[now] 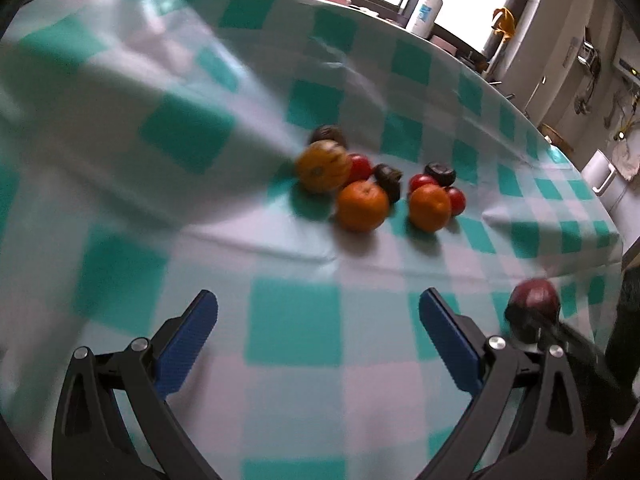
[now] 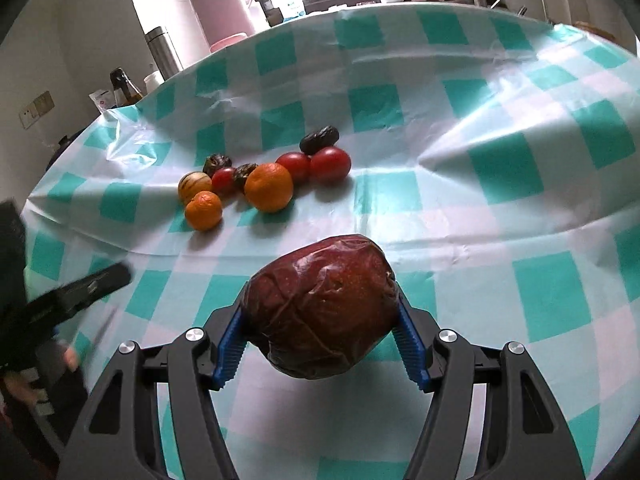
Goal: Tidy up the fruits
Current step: 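Grasp the wrinkled red apple with the right tool while the left tool grasps an orange, then carry the red apple and orange off the table toward the white bin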
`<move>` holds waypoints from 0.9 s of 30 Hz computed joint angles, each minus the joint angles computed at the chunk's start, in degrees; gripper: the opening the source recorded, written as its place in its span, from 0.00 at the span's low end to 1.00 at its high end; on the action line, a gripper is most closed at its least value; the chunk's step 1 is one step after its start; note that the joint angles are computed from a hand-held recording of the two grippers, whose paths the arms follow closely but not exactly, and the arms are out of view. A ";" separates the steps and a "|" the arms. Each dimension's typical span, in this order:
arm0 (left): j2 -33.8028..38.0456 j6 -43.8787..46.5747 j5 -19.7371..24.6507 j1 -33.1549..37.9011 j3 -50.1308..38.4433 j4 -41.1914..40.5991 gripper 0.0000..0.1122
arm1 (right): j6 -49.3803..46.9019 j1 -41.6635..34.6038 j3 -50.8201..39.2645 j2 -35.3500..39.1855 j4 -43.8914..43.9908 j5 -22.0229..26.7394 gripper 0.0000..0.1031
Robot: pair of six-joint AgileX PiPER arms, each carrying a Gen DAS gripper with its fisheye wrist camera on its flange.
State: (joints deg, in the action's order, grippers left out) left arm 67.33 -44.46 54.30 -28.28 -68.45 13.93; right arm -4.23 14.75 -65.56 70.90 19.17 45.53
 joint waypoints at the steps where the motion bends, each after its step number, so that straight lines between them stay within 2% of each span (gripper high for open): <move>1: 2.41 -0.74 -0.51 -0.24 -1.52 0.75 0.90 | 0.06 -0.12 0.36 -0.28 0.32 0.01 0.62; 4: 8.25 -2.39 -1.17 -1.04 -5.72 2.76 0.87 | -3.56 -2.73 0.65 0.14 5.42 0.41 0.62; 8: 18.65 -5.80 4.08 -3.40 -15.28 10.81 0.75 | -5.63 -4.77 0.67 0.88 9.20 1.16 0.62; 10: 21.97 -5.11 5.25 -2.27 -18.84 10.04 0.72 | -6.59 -5.21 0.57 1.20 10.30 1.75 0.62; 12: 24.89 -3.76 5.95 -0.71 -21.98 7.98 0.63 | -7.00 -5.35 0.43 1.46 10.76 2.09 0.62; 14: 26.61 -3.41 7.91 -1.37 -23.82 9.35 0.44 | -7.91 -5.80 0.61 1.39 11.77 2.16 0.62; 15: 25.68 -2.73 6.95 -1.56 -22.62 8.85 0.37 | -8.35 -6.01 0.82 1.23 12.24 2.03 0.62; 19: 17.10 -3.78 2.29 -1.45 -13.25 5.77 0.37 | -8.98 -6.11 1.30 0.83 12.76 1.62 0.62; 23: 6.09 -10.67 -0.79 -4.89 -2.19 12.23 0.37 | -9.52 -6.26 1.61 0.53 13.21 1.21 0.62; 27: 0.45 -8.92 -6.15 -1.03 3.70 6.01 0.37 | -9.24 -6.16 1.59 0.69 12.81 1.02 0.62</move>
State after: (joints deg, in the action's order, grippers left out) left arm 67.77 -53.37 48.15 -29.30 -64.74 19.94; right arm -13.47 8.58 -63.98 71.59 31.97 46.56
